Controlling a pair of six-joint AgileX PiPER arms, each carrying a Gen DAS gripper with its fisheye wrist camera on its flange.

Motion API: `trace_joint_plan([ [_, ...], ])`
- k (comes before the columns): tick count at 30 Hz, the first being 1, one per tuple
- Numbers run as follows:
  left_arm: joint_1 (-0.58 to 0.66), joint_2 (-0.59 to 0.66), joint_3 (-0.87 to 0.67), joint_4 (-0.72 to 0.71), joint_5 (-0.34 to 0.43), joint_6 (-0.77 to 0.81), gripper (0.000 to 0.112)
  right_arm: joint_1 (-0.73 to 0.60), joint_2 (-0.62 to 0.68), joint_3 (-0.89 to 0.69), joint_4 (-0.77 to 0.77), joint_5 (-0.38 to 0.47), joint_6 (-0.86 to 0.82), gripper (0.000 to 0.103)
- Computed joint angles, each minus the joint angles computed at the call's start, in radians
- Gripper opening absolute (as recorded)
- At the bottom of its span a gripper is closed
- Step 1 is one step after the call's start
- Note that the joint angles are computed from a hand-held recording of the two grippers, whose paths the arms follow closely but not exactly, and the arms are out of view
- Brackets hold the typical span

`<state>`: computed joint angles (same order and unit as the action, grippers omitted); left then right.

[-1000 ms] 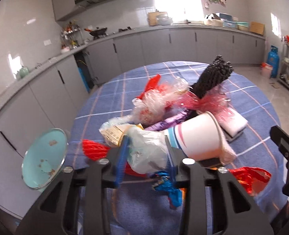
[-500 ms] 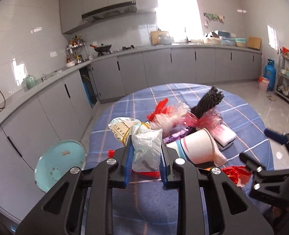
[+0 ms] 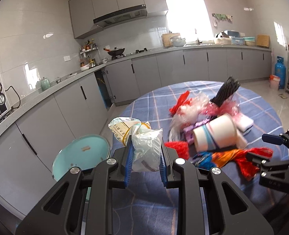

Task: Collect trash
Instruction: 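Lift the plastic bag and wrapper and carry both toward the teal bin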

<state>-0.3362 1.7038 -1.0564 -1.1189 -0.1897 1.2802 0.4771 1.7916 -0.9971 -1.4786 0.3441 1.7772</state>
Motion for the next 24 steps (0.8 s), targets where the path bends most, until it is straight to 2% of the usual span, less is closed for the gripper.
trace_joint_plan([
  [4, -0.001, 0.024, 0.015, 0.076, -0.034, -0.076, 0.024, -0.018, 0.009, 0.001, 0.039, -0.063, -0.043, 0.050],
  [7, -0.005, 0.027, 0.027, 0.126, -0.059, -0.128, 0.024, -0.020, 0.012, -0.005, 0.056, -0.093, -0.073, 0.035],
  [8, 0.000, 0.029, 0.033, 0.161, -0.063, -0.160, 0.024, -0.015, 0.012, -0.004, 0.053, -0.091, -0.075, 0.030],
  [14, 0.001, 0.020, 0.047, 0.195, -0.083, -0.190, 0.024, -0.009, -0.018, 0.007, 0.047, -0.098, -0.089, 0.013],
  [24, 0.014, 0.004, 0.039, 0.196, -0.066, -0.188, 0.024, -0.008, -0.073, 0.027, -0.021, -0.138, -0.041, 0.009],
])
